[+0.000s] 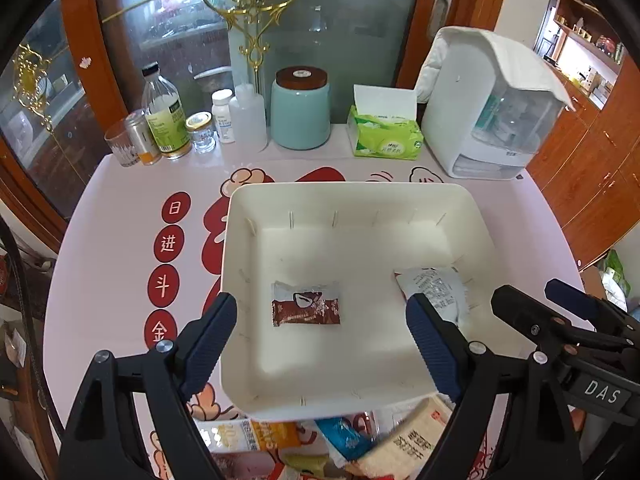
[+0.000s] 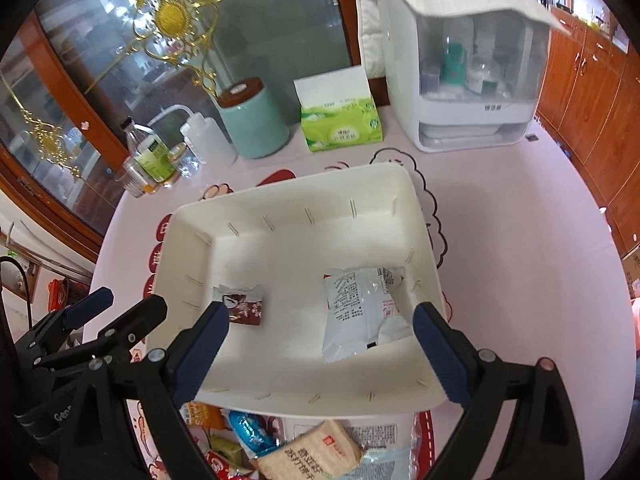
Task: Organize snacks
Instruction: 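Withdraw both tools from the tray back toward the snack pile, then grasp the clear bag of puffed snack with the left tool while the right tool grasps the clear cracker bag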
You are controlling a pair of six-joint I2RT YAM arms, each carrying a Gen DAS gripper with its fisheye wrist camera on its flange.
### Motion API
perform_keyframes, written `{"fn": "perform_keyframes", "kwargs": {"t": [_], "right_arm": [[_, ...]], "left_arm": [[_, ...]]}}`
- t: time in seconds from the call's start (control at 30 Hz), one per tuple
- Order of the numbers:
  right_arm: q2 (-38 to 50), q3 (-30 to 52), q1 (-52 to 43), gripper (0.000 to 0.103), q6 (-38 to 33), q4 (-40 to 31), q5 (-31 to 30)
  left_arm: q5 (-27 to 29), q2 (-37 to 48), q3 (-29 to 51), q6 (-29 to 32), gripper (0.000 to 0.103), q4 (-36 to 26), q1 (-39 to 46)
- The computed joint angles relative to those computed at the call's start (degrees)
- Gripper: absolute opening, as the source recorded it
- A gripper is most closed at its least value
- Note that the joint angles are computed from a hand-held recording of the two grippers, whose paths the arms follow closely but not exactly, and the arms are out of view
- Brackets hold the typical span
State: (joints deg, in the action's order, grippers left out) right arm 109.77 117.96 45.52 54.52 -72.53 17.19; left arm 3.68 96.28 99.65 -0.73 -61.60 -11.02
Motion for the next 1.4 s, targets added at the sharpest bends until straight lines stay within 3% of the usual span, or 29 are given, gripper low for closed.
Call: {"fn": "perform_keyframes", "kwargs": {"t": [0.37, 0.6, 0.83, 1.2, 1.4], "right_arm": [[-5.4, 1.4, 8.5, 0.094, 2.3, -4.8, 4.7], [-8.8, 2.0, 17.2, 0.094, 4.9, -7.2, 14.2], [-10.3, -0.7, 26.1, 0.094, 7.3, -7.6, 17.0], [-7.4, -4.7, 36.6, 0.094, 9.7, -8.7, 15.3], [-9.0, -14.6, 37.7, 0.094, 9.7, -1.3, 11.8]], "left_arm": [[-1.4, -15.2, -4.2, 2.2, 0.086, -2.8, -0.7], [-2.4, -26.4, -8.4, 2.6, 0.086, -5.5, 0.3], [6.2, -37.5, -17.1, 6.5, 0.086, -8.9, 11.4], [21.3, -44.9, -27.5, 27.7, 0.086, -19.2, 41.2], [26.6, -43.6, -34.7, 43.9, 0.086, -23.7, 60.1]]}}
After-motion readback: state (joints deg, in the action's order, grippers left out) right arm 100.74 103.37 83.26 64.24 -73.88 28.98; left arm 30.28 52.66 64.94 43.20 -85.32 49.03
